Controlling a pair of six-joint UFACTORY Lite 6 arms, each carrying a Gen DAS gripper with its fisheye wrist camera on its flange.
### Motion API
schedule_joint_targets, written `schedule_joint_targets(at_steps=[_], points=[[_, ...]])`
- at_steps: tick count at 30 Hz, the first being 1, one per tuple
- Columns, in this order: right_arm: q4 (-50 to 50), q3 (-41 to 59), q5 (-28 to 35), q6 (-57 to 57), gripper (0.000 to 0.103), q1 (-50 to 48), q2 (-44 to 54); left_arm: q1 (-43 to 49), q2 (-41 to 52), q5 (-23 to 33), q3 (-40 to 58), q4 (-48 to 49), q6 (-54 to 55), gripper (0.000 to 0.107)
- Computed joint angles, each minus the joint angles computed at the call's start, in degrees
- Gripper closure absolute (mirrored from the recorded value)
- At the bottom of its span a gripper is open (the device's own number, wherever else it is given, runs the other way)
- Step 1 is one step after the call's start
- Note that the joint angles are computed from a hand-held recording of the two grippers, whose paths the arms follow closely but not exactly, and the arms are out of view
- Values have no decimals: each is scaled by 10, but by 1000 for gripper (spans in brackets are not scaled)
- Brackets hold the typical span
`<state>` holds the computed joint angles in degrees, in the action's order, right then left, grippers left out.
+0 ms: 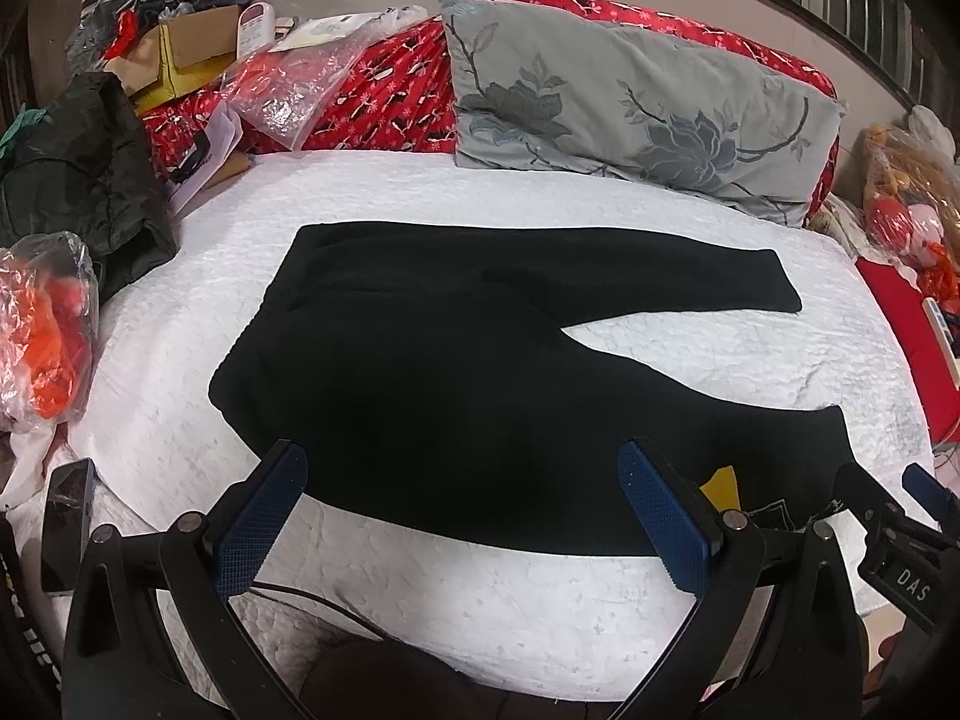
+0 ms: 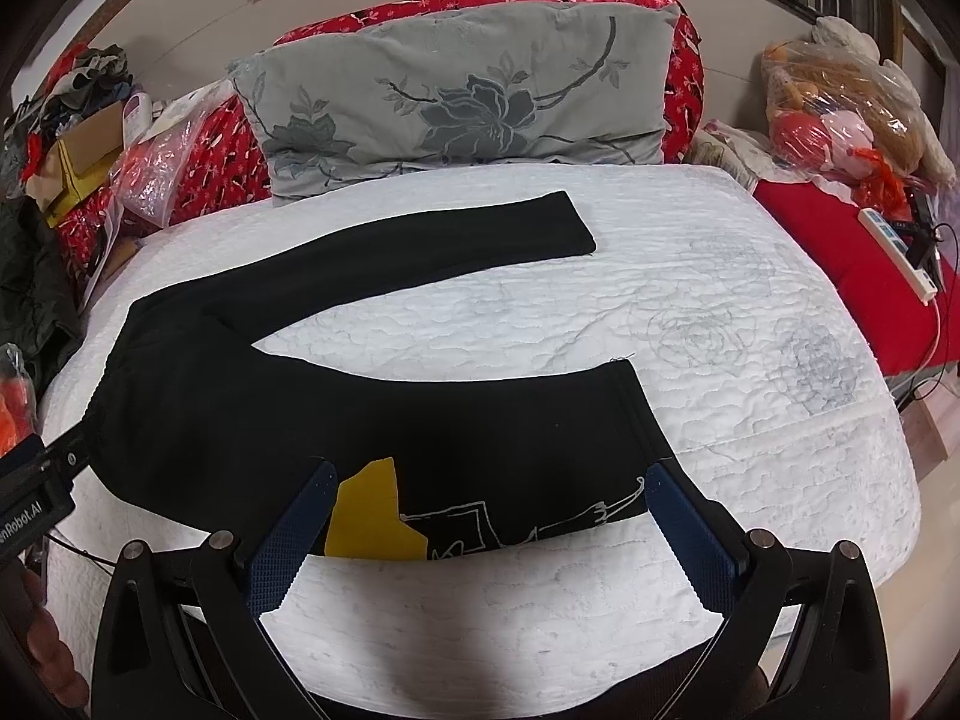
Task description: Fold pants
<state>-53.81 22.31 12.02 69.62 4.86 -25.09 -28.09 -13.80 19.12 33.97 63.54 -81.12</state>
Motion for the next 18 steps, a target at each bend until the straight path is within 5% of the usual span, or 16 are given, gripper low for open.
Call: schedule_joint_targets(at_steps=[18], points=[[9,-11,5,-4,0,5,-14,-8,-11,1,-15,-2,-3,4]])
